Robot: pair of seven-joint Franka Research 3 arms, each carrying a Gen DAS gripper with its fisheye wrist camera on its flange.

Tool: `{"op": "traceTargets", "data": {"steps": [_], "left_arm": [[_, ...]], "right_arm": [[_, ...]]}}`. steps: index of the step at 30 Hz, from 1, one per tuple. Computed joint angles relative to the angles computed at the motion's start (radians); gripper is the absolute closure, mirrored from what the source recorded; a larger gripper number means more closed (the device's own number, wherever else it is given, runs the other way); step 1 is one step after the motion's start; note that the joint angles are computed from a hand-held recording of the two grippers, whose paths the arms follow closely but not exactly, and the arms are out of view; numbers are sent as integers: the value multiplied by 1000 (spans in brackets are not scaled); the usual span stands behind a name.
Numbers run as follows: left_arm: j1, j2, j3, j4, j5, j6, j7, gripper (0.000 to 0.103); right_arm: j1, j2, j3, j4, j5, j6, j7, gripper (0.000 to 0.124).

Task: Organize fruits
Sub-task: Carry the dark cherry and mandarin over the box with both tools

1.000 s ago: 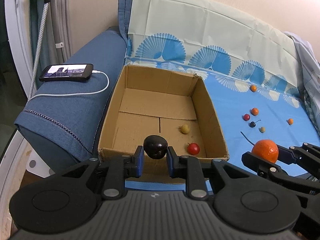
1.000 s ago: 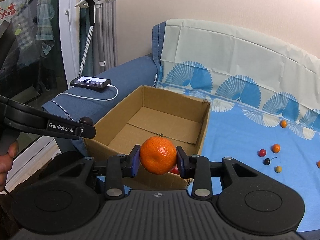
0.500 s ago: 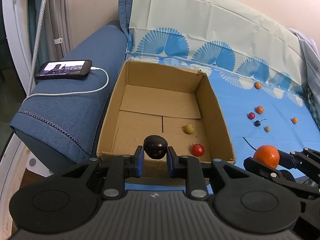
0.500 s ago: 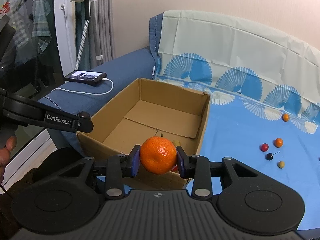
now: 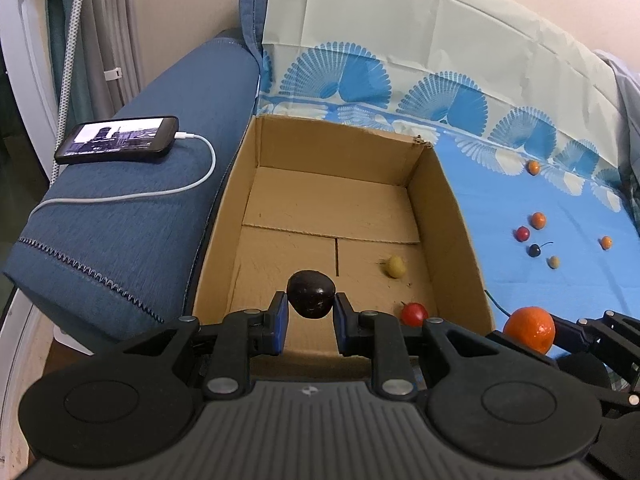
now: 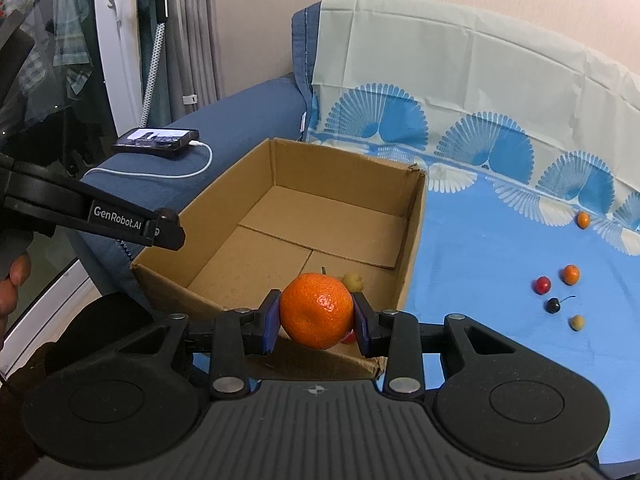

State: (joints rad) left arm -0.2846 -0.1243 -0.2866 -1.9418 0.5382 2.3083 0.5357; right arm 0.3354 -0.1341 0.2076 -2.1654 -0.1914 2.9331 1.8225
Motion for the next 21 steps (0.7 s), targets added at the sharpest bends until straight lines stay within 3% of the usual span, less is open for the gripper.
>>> {"op": "traceTargets", "data": {"steps": [21], "left_arm": [[24, 210, 64, 149, -30, 10, 109, 77]], "right_arm": [[124, 301, -119, 274, 44, -32, -89, 86]]}}
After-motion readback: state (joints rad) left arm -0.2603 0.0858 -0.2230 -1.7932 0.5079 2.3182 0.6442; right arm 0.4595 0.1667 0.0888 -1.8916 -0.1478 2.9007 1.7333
